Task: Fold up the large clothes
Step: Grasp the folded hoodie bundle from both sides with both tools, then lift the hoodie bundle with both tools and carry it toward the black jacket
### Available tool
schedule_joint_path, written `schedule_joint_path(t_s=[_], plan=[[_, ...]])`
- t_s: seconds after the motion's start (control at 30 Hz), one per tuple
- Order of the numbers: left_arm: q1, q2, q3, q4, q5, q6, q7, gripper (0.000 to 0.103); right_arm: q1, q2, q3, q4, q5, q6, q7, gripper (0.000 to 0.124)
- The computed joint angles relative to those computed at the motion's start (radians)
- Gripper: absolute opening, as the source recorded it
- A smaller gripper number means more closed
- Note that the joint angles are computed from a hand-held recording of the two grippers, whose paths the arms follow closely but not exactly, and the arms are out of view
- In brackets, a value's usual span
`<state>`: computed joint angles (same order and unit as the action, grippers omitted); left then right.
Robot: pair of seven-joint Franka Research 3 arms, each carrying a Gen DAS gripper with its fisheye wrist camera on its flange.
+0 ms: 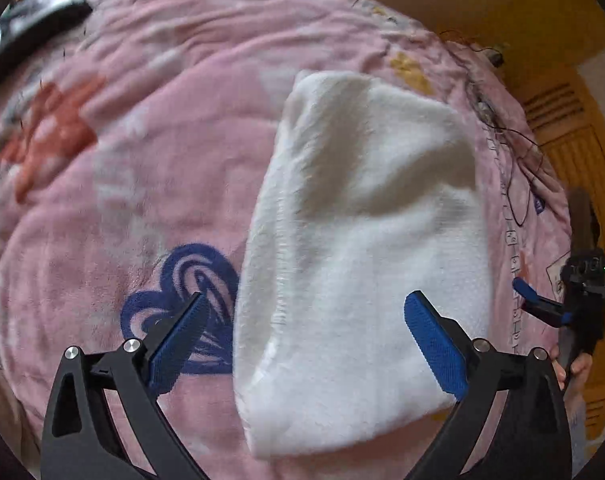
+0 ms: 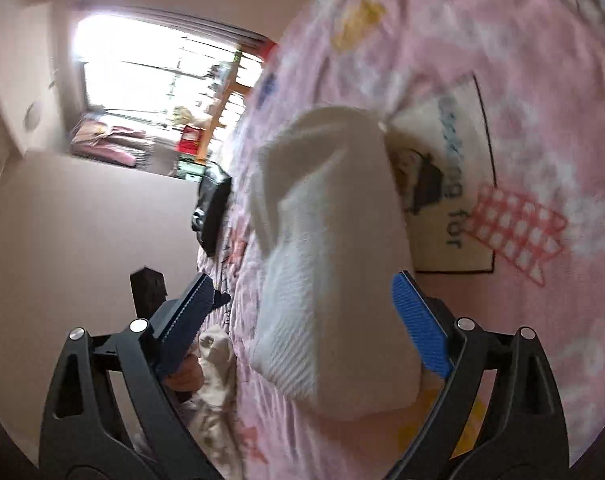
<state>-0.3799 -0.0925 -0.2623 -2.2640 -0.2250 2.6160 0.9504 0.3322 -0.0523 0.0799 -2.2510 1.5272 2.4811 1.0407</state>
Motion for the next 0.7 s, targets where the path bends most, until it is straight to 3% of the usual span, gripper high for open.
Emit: schedule_joint_path(t_s=[0.1, 0.3, 0.4, 0.47, 0.6, 0.7], plan=[[0.01, 0.047, 0.007, 0.007, -0.013, -0.004, 0.028, 0.095, -0.01, 0.089, 0.001, 0.059, -0.082, -0.052, 0.065, 0.089], [0.026, 0.122, -0.011, 0.019, -0.115, 0.056, 0.159, 0.095, -0.03, 0.205, 0.032, 0.142, -0.089, -0.104, 0.046, 0.089], [0.038, 0.163, -0.03, 0.046, -0.155, 0.062, 0.226, 0.095, -0.017, 0.251, 0.047, 0.188, -0.186, -0.049, 0.083, 0.092], [0.049, 0.188, -0.044, 0.062, -0.194, 0.074, 0.274, 0.095, -0.028, 0.276, 0.061, 0.214, -0.177, -0.051, 0.043, 0.095], [0.102, 0.24, -0.101, 0.089, -0.453, 0.096, 0.509, 0.095, -0.06, 0.358, 0.077, 0.3, -0.195, -0.141, 0.041, 0.098], [0.12, 0.261, -0.118, 0.095, -0.561, 0.099, 0.587, 0.095, -0.085, 0.409, 0.087, 0.348, -0.229, -0.201, 0.051, 0.098]])
